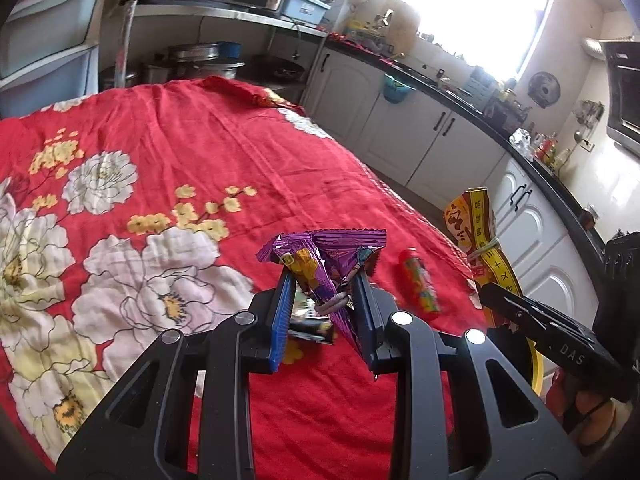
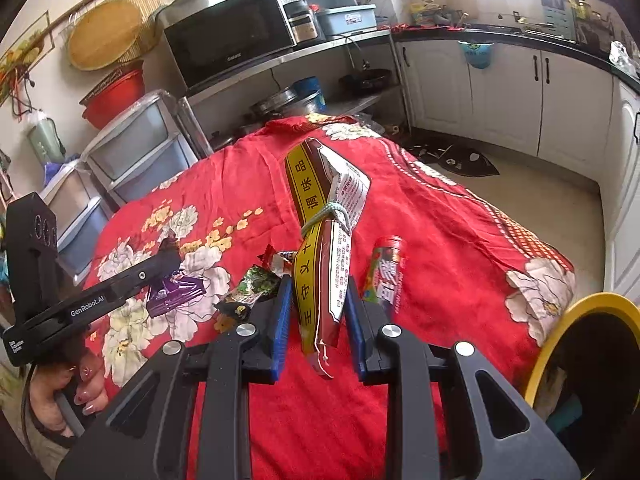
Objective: Collect trash
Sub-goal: 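Carry the tape measure packet and purple bag with both tools over the bin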
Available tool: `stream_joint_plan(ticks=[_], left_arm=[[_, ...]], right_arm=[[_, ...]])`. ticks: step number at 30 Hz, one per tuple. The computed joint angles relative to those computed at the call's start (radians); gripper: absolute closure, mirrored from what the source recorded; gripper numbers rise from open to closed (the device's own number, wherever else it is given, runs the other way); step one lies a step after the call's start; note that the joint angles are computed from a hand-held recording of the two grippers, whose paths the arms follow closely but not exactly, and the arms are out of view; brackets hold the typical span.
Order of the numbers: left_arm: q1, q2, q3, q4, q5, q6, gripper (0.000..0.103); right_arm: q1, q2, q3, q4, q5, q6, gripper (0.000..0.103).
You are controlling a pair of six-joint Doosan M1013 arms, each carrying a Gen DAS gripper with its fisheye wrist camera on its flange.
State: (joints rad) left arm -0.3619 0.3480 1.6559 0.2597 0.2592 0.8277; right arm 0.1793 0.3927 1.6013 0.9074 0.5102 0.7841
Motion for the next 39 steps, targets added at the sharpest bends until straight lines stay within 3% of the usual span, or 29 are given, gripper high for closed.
stream_joint_plan(ticks=[27, 39], left_arm=[[-0.089, 0.026, -0.075, -0.054, -0.007, 0.169, 0.081], [-0.124, 0.054, -0.13, -0.173, -0.017, 0.352, 0.081]], right_arm=[[-0.104, -0.113, 0.14, 0.18, -0.117, -0.108, 0.079], [-0.139, -0.145, 0.18, 0.198, -0.206, -0.087, 0.079]])
